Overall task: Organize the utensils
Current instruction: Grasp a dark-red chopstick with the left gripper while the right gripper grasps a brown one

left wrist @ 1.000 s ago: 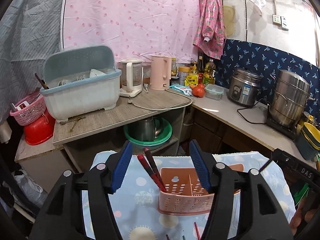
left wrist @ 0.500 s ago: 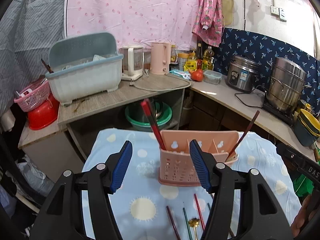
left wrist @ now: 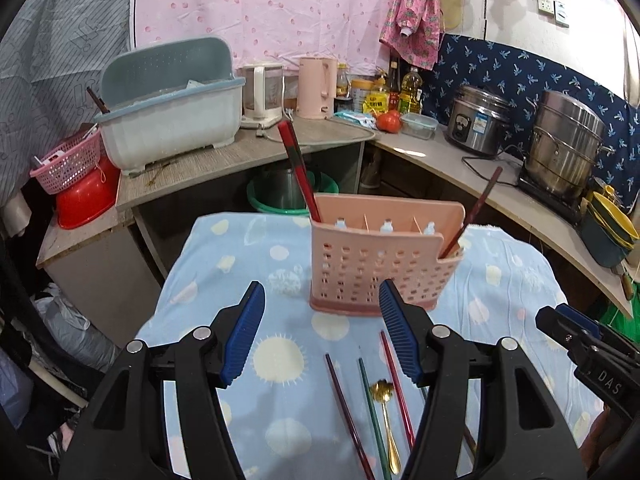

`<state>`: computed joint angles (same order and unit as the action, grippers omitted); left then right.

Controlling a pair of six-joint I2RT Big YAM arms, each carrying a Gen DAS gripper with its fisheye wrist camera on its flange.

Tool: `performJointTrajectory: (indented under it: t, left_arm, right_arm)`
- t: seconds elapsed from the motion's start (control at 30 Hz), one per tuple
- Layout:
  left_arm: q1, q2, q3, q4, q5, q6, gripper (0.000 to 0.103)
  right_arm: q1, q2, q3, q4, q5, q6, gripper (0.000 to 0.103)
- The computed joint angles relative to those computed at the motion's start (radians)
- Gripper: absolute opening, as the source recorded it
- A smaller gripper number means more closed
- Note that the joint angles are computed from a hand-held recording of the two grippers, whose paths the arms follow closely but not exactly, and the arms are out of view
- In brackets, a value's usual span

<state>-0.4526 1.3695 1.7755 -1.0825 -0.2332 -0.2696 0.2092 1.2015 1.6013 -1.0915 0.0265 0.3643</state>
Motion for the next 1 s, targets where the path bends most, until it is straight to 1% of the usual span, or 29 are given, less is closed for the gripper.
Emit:
performJointTrajectory:
  t: [0.13, 0.37, 0.47, 0.67, 0.83, 1.0]
  left_arm:
    - [-0.012, -0.039, -0.072, -0.012, 0.003, -0.016, 0.056]
    - [-0.024, -0.091, -0.188, -0.043, 0.017, -0.067, 0.056]
    - [-0.036, -0.115, -0.241, -0.047, 0.014, -0.073, 0.056]
    - [-0.054, -0.157, -0.336, -0.064, 0.042, -0.109, 0.056]
    - [-0.075, -0.184, -0.390, -0.064, 0.049, -0.123, 0.056]
    - [-0.099, -0.204, -0.429, -0.067, 0.058, -0.136, 0.056]
  right_arm:
    - [0.009, -0.037, -0.059, -0.019, 0.006, 0.000, 0.040]
    - [0.025, -0.093, -0.161, -0.057, 0.013, 0.007, 0.040]
    - [0.042, -0.110, -0.198, -0.073, 0.041, 0.003, 0.040]
    - [0.064, -0.138, -0.277, -0.098, 0.033, 0.023, 0.040]
    - [0.094, -0.153, -0.327, -0.104, 0.054, 0.034, 0.040]
    - [0.107, -0.154, -0.340, -0.106, 0.081, 0.022, 0.038]
